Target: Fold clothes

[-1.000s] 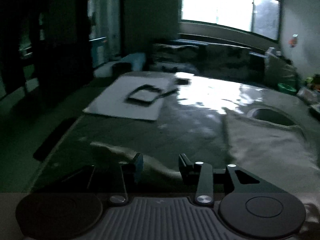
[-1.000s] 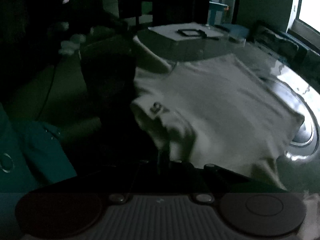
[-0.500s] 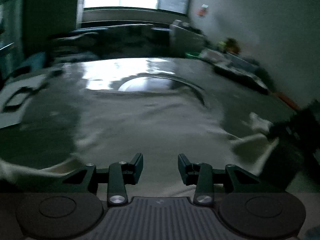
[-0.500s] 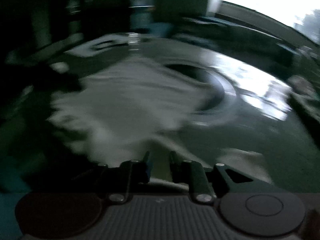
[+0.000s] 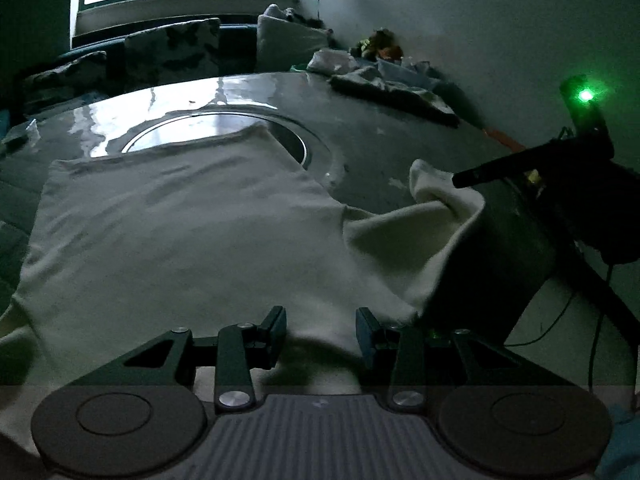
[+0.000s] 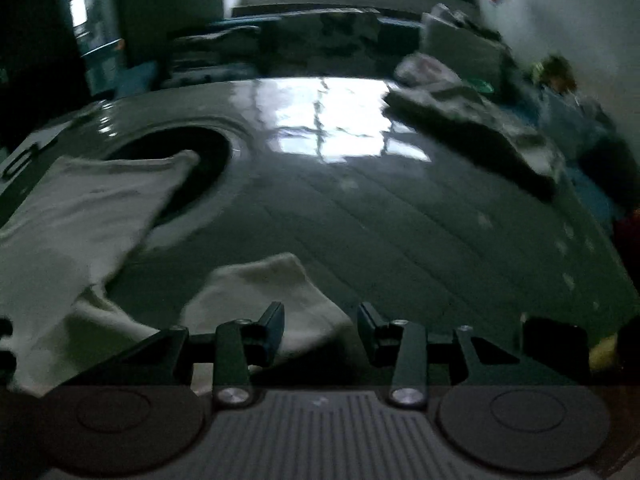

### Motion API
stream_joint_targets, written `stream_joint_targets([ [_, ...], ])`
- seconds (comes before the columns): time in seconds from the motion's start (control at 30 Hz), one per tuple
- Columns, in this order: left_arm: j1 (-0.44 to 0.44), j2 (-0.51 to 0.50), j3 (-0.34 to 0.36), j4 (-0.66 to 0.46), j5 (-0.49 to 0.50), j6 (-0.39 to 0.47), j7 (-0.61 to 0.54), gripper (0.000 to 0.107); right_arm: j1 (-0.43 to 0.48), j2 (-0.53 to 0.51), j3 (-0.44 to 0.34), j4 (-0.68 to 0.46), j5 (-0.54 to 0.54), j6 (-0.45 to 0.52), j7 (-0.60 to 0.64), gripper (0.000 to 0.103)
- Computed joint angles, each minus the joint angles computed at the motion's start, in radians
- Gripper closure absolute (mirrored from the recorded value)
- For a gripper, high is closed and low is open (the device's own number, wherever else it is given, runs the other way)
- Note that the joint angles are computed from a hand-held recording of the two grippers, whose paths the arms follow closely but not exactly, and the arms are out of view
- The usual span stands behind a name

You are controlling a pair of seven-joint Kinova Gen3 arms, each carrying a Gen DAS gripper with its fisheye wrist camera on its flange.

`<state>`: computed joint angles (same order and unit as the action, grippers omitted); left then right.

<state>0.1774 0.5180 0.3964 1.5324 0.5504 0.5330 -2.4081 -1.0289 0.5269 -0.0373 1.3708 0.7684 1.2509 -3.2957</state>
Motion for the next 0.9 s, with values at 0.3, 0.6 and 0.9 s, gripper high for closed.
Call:
stream_joint_targets([
  [0.3, 0.005, -0.002, 0.001, 0.007, -0.003, -0.005, -0.005, 0.066, -0.002, -0.004, 0.001, 0.061, 0.031, -0.065, -0.109, 0.094],
  [0.6, -0.004, 0.003, 0.014, 0.011, 0.006, -0.008, -0.029, 0.064, -0.124, 0.049, 0.028, -0.065, 0.131, 0.226, -0.073, 0.099],
  [0.9, -0.005, 0.005, 0.015, 0.008, 0.018, 0.001, -0.047, 0.060, -0.111, 0.107, 0.012, -0.159, 0.028, 0.368, 0.033, 0.084],
])
